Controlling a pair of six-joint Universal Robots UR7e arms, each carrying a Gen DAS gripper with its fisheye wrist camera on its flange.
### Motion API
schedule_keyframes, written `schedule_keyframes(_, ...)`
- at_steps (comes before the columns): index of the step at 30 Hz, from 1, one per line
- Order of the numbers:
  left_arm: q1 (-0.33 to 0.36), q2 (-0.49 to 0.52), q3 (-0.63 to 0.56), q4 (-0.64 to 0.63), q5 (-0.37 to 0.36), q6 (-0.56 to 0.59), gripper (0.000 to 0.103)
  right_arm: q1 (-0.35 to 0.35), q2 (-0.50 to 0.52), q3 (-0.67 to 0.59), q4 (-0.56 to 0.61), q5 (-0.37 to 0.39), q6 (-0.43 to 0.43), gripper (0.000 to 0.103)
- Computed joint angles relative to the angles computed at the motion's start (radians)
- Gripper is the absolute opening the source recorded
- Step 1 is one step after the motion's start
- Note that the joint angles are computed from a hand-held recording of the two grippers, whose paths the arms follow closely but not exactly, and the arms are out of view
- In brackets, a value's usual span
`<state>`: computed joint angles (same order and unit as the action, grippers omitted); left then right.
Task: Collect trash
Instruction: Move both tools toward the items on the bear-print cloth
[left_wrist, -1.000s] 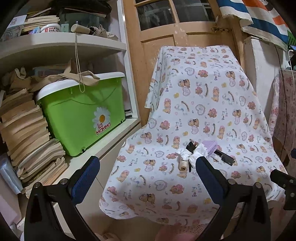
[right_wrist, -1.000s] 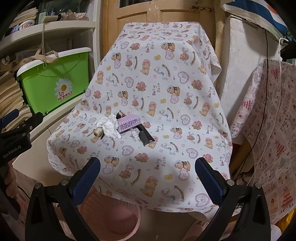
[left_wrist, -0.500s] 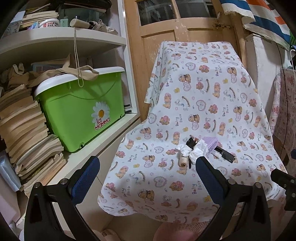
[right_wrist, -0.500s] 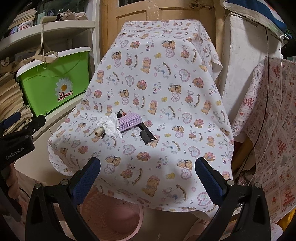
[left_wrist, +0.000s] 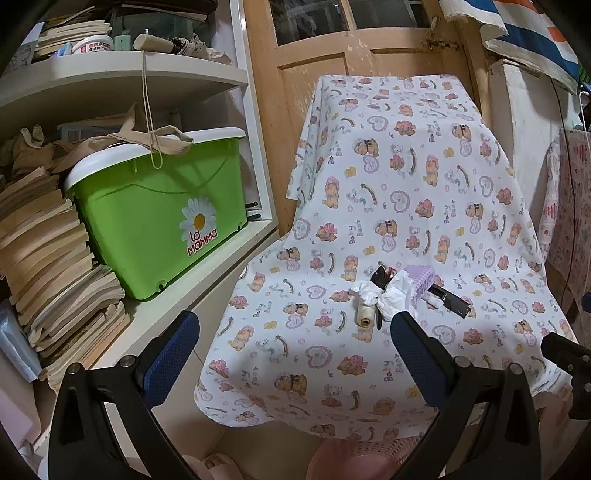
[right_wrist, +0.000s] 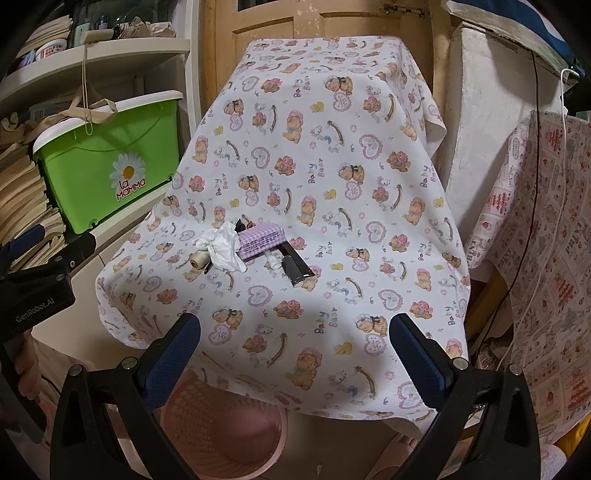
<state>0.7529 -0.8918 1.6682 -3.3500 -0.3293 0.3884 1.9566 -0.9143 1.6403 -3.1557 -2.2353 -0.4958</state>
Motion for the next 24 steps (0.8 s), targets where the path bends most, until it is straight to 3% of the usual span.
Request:
schedule_keyframes(16, 0.014, -0.008, -0.001, 0.116, 0.004, -0.095, 0.102, -0.003, 0.008, -0.006, 0.013, -0.004, 0.006, 0.103)
schedule_keyframes(24, 0.022, -0.052, 0.022, 0.292, -0.069, -0.24, 0.102, -0.004, 0.012, -0.009, 0.018, -0.011, 0.009, 0.103)
